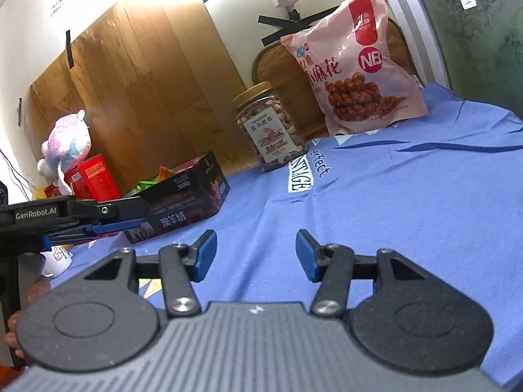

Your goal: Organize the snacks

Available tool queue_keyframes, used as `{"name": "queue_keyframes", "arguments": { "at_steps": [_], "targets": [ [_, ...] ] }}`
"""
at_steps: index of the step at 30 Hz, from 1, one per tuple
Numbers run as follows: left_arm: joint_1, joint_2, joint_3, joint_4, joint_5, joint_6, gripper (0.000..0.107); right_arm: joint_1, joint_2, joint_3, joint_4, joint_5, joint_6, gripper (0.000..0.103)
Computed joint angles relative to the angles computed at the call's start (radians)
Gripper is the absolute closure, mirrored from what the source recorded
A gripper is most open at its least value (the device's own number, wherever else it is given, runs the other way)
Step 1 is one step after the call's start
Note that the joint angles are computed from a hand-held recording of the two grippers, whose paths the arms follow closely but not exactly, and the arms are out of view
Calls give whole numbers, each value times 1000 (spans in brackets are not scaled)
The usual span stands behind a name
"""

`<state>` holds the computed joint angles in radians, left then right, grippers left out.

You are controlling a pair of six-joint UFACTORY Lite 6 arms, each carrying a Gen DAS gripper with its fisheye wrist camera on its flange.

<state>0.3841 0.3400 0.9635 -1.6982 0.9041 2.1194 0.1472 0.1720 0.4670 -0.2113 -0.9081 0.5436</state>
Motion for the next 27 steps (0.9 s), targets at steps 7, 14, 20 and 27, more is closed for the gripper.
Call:
{"name": "queue_keyframes", "arguments": {
  "at_steps": [7, 14, 20, 27],
  "targets": [
    [67, -7, -63, -92, 13, 141, 55, 90, 50, 59, 55, 34, -20, 47],
    [200, 13, -61, -148, 13, 249, 53, 183, 222, 296, -14, 87, 66, 47],
    [311, 49, -22, -159, -28, 251, 53, 229, 404, 581, -164, 135, 210, 47],
    [376, 58, 37, -135, -78, 165, 47, 220, 489, 712, -208, 142, 280, 47]
  ]
}}
